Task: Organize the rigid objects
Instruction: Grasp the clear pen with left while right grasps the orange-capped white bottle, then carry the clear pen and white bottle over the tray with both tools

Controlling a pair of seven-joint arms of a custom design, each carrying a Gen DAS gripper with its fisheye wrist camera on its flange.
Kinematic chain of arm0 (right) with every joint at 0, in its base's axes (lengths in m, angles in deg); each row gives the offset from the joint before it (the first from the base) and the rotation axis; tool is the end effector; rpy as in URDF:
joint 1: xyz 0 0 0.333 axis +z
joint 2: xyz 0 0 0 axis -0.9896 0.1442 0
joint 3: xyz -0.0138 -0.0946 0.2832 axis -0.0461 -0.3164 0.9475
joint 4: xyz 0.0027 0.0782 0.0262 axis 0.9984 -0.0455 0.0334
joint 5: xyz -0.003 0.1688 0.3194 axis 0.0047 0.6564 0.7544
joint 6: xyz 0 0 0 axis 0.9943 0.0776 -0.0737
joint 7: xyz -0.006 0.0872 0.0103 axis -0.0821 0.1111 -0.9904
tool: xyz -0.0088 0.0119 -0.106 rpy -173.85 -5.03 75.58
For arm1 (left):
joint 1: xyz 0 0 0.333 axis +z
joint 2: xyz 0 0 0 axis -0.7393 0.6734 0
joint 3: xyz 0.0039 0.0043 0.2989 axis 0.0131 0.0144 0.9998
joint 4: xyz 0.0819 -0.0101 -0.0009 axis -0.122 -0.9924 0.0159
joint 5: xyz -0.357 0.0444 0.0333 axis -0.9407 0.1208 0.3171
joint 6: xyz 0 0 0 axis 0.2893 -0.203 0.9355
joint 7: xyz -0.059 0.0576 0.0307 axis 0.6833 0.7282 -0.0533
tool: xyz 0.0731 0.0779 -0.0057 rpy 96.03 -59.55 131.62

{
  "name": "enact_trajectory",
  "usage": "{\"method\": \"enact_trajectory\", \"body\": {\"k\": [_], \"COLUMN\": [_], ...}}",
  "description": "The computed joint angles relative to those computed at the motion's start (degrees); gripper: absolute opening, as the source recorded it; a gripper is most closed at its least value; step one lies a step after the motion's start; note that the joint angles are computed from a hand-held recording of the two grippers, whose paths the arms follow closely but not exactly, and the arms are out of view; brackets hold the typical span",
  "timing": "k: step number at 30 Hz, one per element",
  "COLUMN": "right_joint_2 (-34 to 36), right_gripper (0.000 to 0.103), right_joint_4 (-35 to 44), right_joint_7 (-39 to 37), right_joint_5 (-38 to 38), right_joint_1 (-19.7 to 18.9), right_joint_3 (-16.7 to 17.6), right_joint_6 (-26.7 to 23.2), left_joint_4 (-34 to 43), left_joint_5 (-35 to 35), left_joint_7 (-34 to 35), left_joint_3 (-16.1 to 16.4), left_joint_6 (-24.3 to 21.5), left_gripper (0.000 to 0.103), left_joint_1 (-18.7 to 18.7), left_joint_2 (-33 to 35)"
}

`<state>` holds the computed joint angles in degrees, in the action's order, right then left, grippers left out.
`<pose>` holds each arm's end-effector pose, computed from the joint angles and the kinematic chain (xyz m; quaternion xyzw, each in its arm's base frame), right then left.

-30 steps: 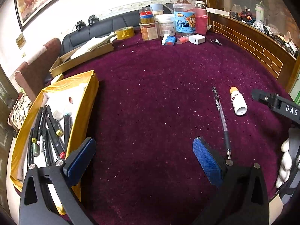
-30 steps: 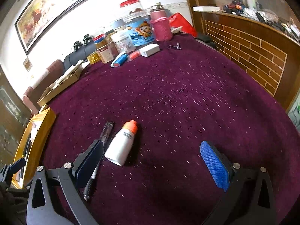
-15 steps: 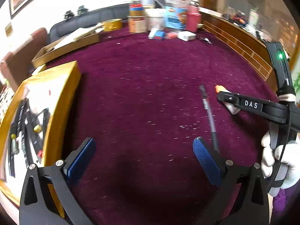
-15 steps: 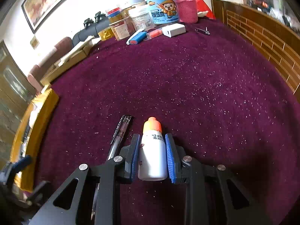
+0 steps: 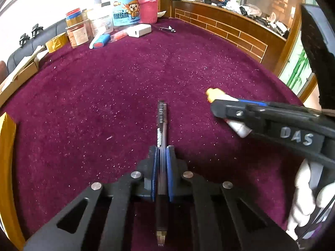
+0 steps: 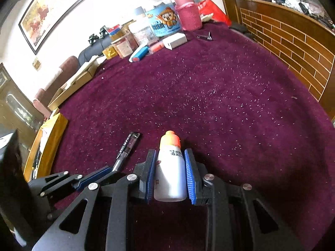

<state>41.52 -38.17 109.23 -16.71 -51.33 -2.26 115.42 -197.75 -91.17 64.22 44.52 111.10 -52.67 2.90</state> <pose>0.5576 0.3782 0.4489 -0.6695 0.6481 -0.0859 0.3526 0.5444 -0.1335 0.4309 -0.5574 0.7668 -0.2658 0.1749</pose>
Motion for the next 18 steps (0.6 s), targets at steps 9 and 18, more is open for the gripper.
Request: {"method": "enact_trajectory", "body": {"k": [9, 18], "right_joint_2": [-2.00, 1.27], "right_gripper": [0.024, 0.024], "right_joint_4": [-1.86, 5.25], "right_joint_7": [-1.69, -6.99], "right_joint_5": [0.30, 2.71], "right_joint_1": [0.10, 2.13], "right_joint_3": [1.25, 3.92], "right_joint_6": [3.23, 0.40], "left_joint_4": [-5.79, -11.43], "left_joint_5": [-29.21, -49.22], "left_joint_7": [18.28, 31.85], "left_joint_3": [1.15, 9.68], "left_joint_6": [-1.76, -3.87], "left_gripper": [0.006, 0.006], "left_joint_1": [0.04, -3.61], "left_joint_2": [-7.34, -18.49]}}
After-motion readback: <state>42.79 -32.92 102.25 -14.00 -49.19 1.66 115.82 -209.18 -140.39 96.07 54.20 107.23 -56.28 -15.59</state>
